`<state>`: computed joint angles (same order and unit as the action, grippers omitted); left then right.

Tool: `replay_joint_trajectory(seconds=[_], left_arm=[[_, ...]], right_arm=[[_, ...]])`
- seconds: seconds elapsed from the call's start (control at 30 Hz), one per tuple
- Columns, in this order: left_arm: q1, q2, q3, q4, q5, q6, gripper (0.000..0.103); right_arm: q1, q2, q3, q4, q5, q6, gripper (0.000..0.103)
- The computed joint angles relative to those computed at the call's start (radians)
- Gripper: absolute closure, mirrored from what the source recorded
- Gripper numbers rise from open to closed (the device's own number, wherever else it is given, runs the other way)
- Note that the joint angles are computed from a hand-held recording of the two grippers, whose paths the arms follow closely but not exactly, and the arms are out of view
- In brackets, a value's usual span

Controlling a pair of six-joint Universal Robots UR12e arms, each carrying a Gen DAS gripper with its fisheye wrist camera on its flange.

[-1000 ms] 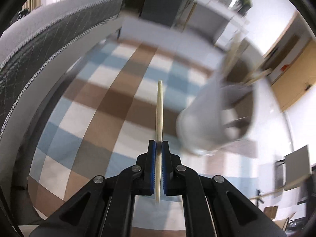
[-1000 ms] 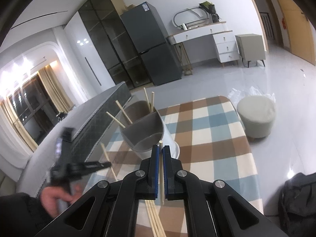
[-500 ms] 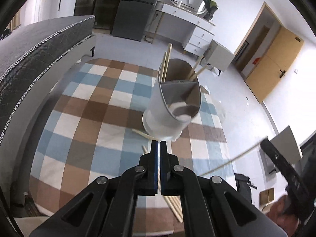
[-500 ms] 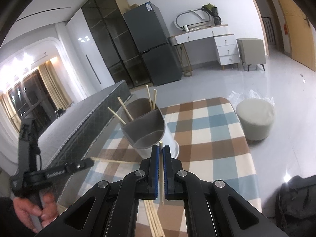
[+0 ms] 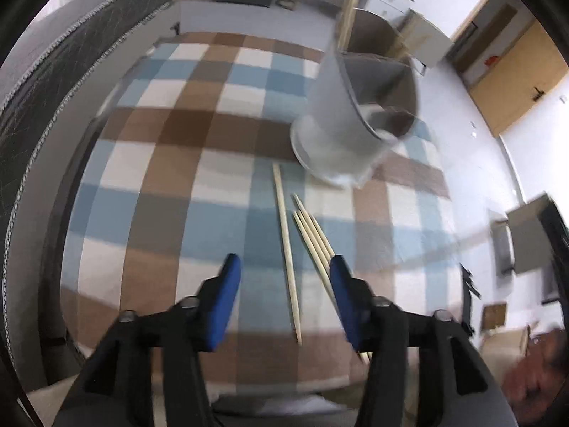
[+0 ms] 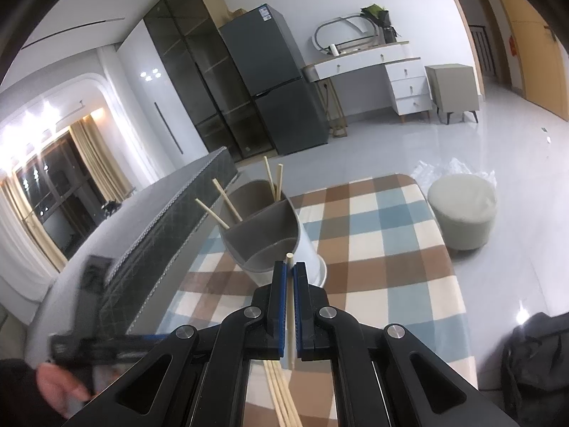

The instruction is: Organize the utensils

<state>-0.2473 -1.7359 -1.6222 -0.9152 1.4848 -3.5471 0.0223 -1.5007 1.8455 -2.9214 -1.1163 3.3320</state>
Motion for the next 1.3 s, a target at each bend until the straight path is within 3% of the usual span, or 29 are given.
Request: replay_joint_trajectory(seconds=[0.23, 0.57, 0.6, 0.67, 0.77, 0.83, 0.9, 1.17, 1.3], left_arm=[[0.002, -0.123, 0.101, -0.067, 0.047, -0.022, 0.054], [-0.008, -0.179, 0.133, -0.058, 0.104, 0.021, 0.054], [-0.010, -0.178, 0.130, -0.047, 0.110, 0.025, 0.057], [-0.023, -0.177, 0.128, -0.041, 0.169, 0.033, 0.089], [-0.016, -0.168, 0.121, -0.051, 0.143, 0.033, 0.101], [-0.012, -0.161, 0.116, -0.057, 0.136, 0.022, 0.101], [-0.018, -0.142, 0.094, -0.010, 0.168, 0.014, 0.101], [-0.018, -0.001, -0.020, 0.220, 0.119, -0.056, 0.102], [-0.023, 0.037, -0.047, 0.324, 0.110, -0.093, 0.101]], right_arm=[[-0.010, 0.000, -0.002, 0.002, 0.020, 0.016, 0.100], [-0.023, 0.007, -0.011, 0.039, 0.045, 0.038, 0.100], [-0.022, 0.008, -0.012, 0.040, 0.046, 0.039, 0.100], [-0.020, 0.008, -0.013, 0.041, 0.049, 0.035, 0.100], [-0.017, 0.008, -0.013, 0.041, 0.042, 0.027, 0.100], [-0.016, 0.008, -0.013, 0.046, 0.038, 0.027, 0.100], [-0.013, 0.008, -0.014, 0.050, 0.027, 0.022, 0.100], [0.004, 0.001, -0.004, 0.009, -0.017, -0.019, 0.100], [0.015, -0.006, 0.001, -0.007, -0.028, -0.044, 0.100]])
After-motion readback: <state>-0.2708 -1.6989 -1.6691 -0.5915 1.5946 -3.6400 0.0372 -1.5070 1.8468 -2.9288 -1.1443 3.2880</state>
